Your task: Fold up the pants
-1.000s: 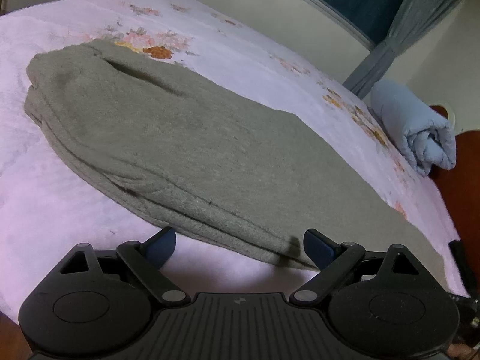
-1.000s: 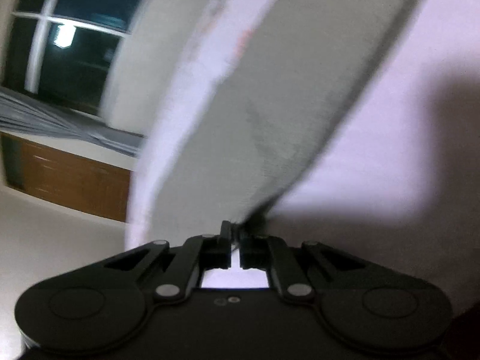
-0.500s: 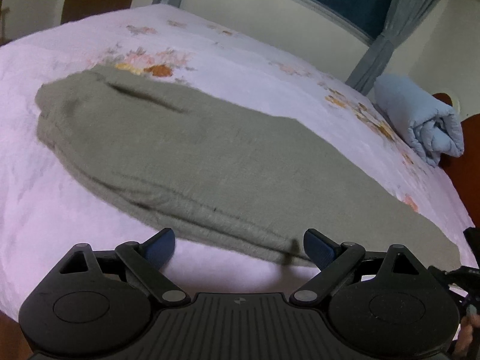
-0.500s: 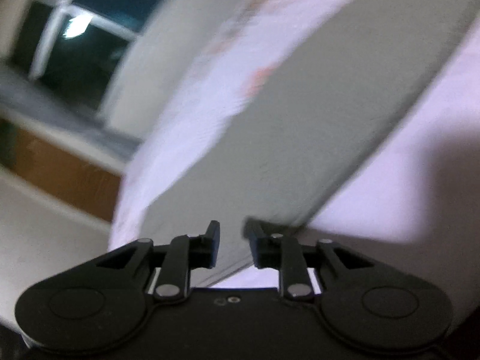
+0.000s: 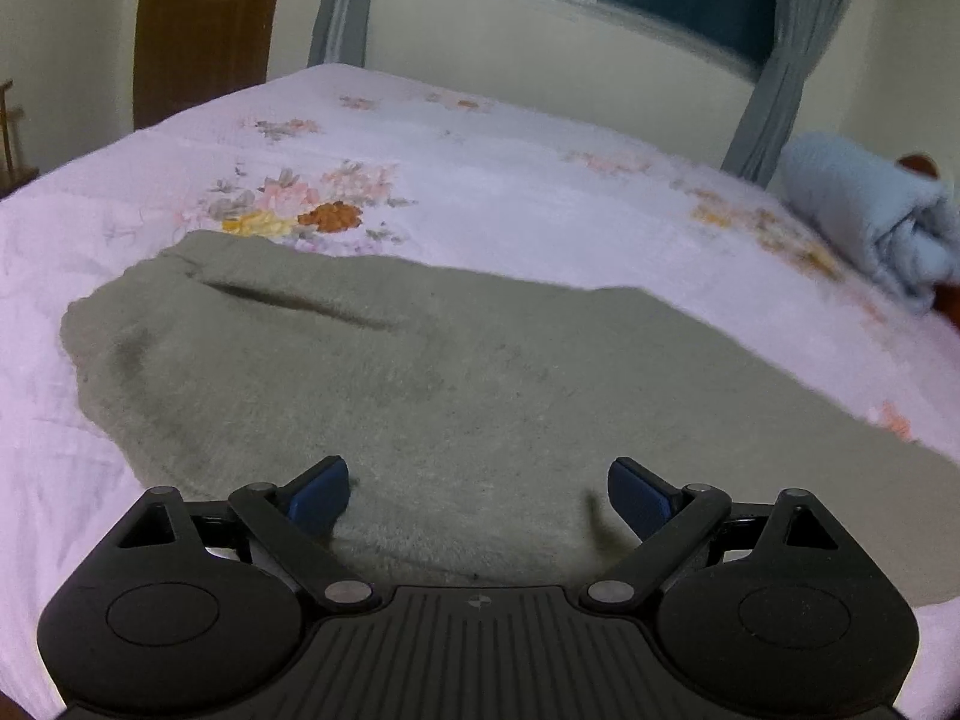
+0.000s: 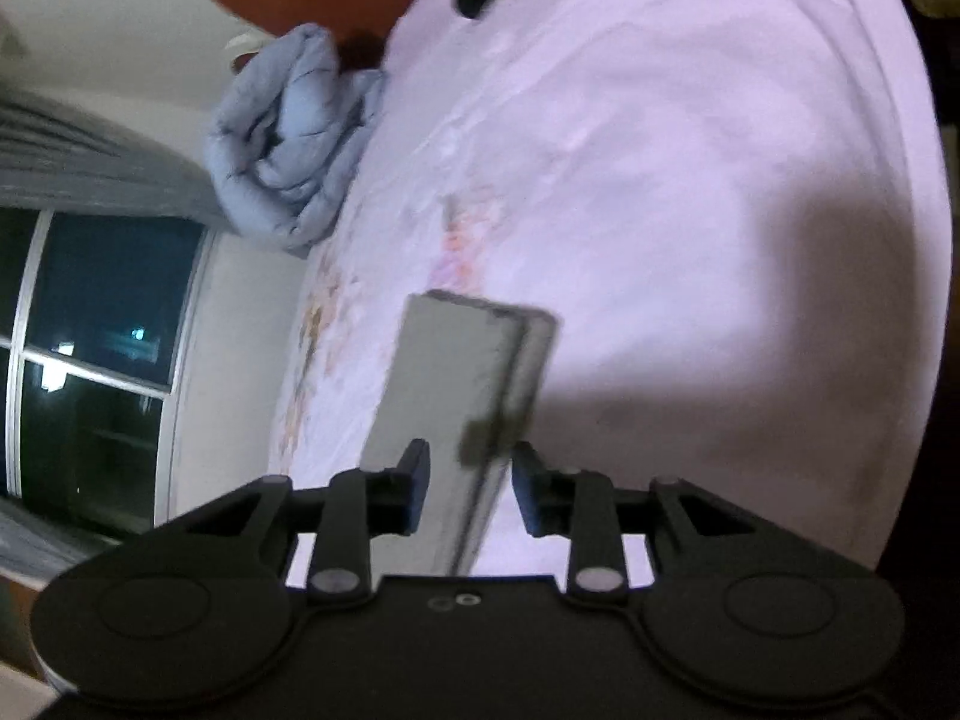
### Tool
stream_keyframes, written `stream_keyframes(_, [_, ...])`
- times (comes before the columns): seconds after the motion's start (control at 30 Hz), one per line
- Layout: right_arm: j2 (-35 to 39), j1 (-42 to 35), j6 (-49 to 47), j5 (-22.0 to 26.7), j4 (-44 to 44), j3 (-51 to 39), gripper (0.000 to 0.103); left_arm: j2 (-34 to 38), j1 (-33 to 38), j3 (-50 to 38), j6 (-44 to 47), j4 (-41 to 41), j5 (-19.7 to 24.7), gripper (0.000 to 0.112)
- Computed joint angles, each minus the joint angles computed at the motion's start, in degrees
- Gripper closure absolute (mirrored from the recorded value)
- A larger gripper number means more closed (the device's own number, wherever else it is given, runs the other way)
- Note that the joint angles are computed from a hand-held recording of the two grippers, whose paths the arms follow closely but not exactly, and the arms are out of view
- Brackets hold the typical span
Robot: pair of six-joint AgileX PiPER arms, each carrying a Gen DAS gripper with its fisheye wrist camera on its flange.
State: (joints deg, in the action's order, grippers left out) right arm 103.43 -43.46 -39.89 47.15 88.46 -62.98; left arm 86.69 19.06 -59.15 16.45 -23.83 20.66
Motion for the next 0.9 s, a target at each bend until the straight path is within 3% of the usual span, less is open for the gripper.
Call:
stream_keyframes(0.03, [1.3,0.3,-0.5,0.3,0.4,-1.0,0.065,1.4,-0.9,-0.9,-4.8,5.3,0.4,0.019])
stream_keyframes(0.1, [2.8,1.6,-1.9,-0.9,2.6,-2.1,0.065,2.6,-2.2,-0.6,-7.6,9.3,-0.7,0.013])
stream_keyframes(0.13, [4.0,1.8,-1.5,-0.9,2.2,-3.4,0.071,2.7,-2.6,0.3,-6.1,8.9,-2.1,0.009])
stream_keyframes(0.2, [5.1,1.5,0.8,0.2,-2.7,-6.5,0.102,2.7,-4.1,1.1,-9.9,14.7,-3.3,0.009])
stream_keyframes(0.27, [1.9,0.7,-3.2,2.5,-3.1,-6.3,0.102,2.5,-4.4,0.9,-11.8,16.7,-3.1,0.009])
stream_keyframes(0.43, [-2.8,0.5,-11.8,4.1,0.4,-8.5,0.103,2.2,-3.4,1.4,-6.4,10.8,-3.1,0.009])
stream_keyframes(0.5, [-1.8,0.2,-12.0,2.4,-2.6,-8.4,0.103,2.4,-3.3,1.5,-5.3,9.9,-3.3,0.009])
stream_keyframes(0.57, [2.8,0.2,-5.9,0.1,-9.3,-9.0,0.103,2.7,-3.2,1.3,-4.6,9.8,-3.1,0.009])
stream_keyframes(0.67, [5.2,-1.6,-9.1,2.4,-4.5,-5.4,0.103,2.9,-3.4,0.8,-5.0,10.8,-2.7,0.009])
stream_keyframes(0.77, [4.2,-1.3,-8.4,1.8,-3.0,-4.1,0.102,1.8,-5.2,0.6,-14.4,18.3,-2.3,0.009])
stream_keyframes(0.83, [4.5,-1.4,-6.5,2.4,-3.6,-5.1,0.101,0.7,-6.7,1.7,-17.0,18.3,-4.7,0.009])
stream_keyframes(0.9, [4.8,-2.2,-6.3,3.7,-4.3,-5.2,0.102,0.2,-9.5,3.0,-24.6,24.4,-7.7,0.009])
